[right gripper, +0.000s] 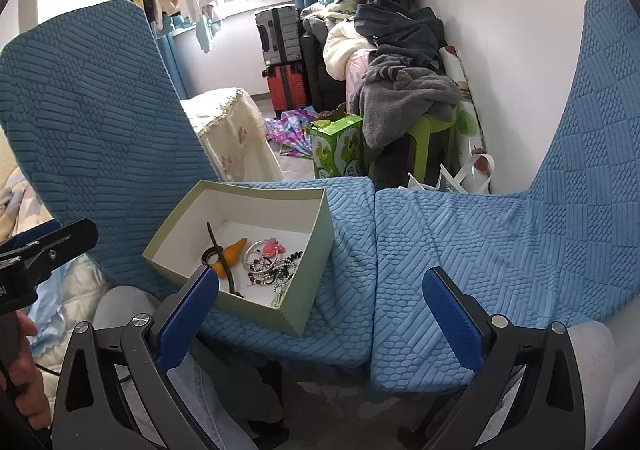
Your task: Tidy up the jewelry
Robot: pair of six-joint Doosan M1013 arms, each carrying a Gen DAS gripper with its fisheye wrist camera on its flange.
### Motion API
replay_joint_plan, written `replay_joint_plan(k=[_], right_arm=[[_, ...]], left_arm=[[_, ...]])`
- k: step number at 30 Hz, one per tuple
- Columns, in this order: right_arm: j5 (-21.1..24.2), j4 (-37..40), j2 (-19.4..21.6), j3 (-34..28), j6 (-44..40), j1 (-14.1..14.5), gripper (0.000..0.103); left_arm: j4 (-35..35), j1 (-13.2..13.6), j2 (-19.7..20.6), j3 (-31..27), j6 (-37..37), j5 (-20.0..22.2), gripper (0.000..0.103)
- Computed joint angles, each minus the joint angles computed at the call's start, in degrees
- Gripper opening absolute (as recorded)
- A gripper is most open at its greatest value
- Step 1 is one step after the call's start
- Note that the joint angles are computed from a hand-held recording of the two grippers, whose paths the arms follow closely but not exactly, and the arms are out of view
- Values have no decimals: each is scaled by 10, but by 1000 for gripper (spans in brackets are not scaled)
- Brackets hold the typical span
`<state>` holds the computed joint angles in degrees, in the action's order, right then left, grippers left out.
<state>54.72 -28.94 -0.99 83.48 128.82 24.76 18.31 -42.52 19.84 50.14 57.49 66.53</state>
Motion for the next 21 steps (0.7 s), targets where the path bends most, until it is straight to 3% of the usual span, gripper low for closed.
replay_joint_plan(k=[21], right_arm=[[14, -25, 0, -1, 30, 0, 103]], left_arm=[[5, 1, 11, -14, -11, 37, 103]])
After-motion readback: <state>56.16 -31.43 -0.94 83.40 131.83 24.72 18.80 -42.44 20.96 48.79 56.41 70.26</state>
